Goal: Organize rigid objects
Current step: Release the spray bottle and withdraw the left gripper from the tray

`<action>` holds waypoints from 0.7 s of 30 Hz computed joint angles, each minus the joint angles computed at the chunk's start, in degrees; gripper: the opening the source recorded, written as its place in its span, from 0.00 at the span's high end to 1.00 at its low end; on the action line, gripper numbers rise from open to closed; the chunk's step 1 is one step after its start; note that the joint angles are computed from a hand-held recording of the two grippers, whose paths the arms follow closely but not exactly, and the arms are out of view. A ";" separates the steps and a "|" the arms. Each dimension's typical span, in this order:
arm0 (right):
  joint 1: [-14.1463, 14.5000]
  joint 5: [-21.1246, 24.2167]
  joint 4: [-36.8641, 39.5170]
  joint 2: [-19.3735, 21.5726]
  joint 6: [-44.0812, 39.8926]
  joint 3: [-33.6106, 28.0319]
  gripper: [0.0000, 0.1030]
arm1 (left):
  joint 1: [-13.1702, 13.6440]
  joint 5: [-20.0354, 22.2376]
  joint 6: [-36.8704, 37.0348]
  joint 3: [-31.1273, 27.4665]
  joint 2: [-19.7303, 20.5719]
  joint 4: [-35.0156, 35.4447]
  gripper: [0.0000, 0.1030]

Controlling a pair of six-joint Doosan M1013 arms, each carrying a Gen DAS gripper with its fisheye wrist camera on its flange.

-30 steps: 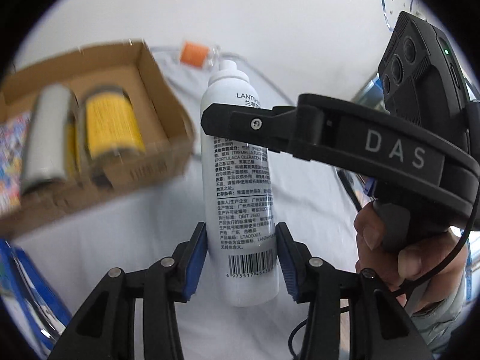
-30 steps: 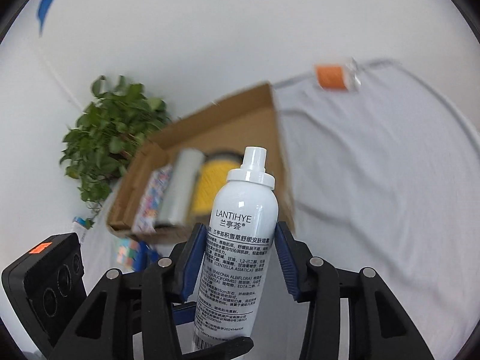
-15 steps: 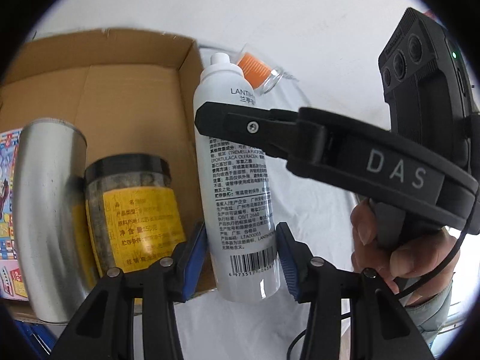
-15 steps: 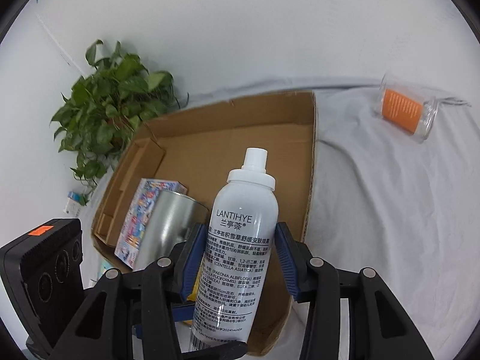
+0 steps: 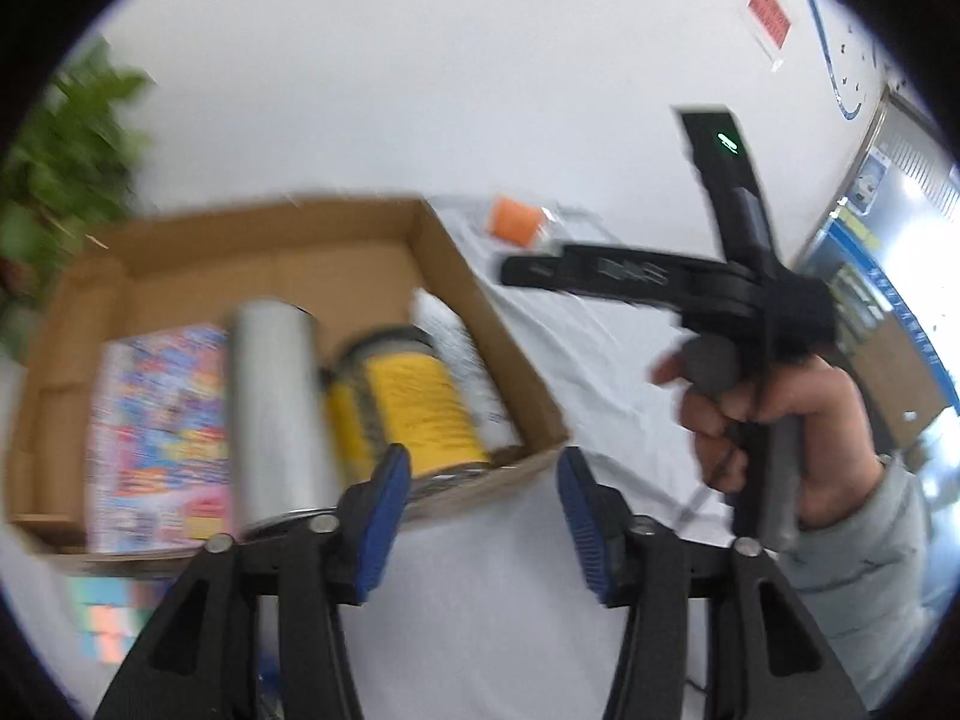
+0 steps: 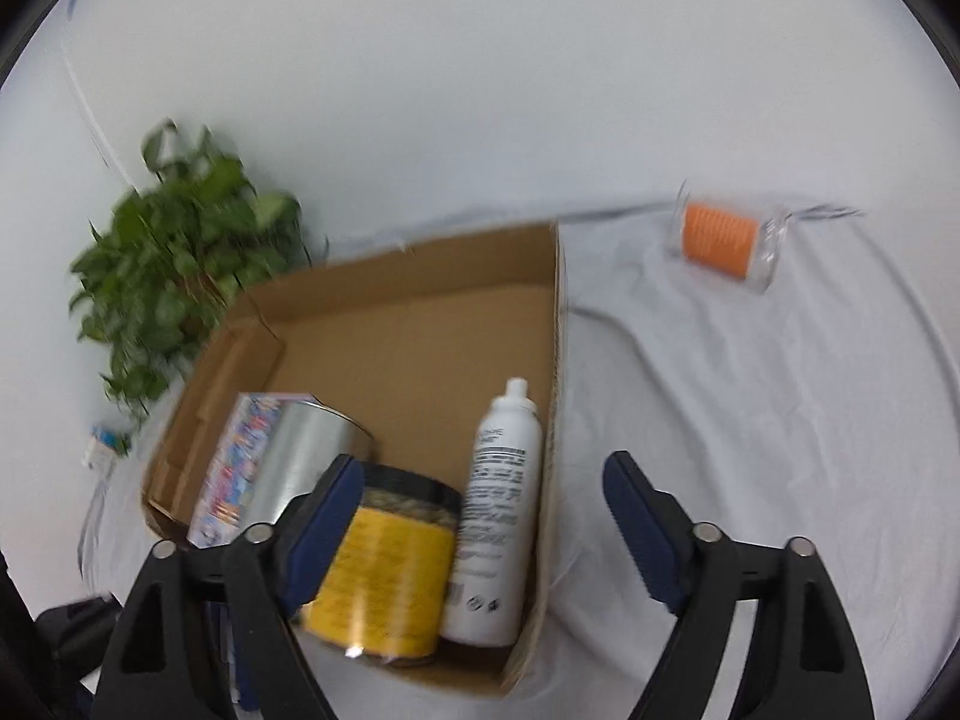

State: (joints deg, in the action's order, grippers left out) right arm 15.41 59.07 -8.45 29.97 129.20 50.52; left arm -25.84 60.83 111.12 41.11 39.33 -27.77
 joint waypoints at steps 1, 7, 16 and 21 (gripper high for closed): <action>1.20 -2.17 -2.35 -1.41 1.97 1.88 0.11 | 0.12 -3.91 1.07 2.97 -1.85 1.05 0.18; 11.71 -1.41 -25.77 -5.06 16.98 6.61 0.03 | 2.60 -18.79 -1.01 18.25 -11.68 9.26 0.14; 22.39 5.48 -32.88 -2.18 23.66 6.13 0.02 | 8.10 -28.04 -2.82 31.73 -20.19 8.36 0.14; 25.10 5.06 -30.32 1.05 20.49 2.63 0.02 | 11.42 -24.30 -1.98 33.30 -20.44 3.24 0.14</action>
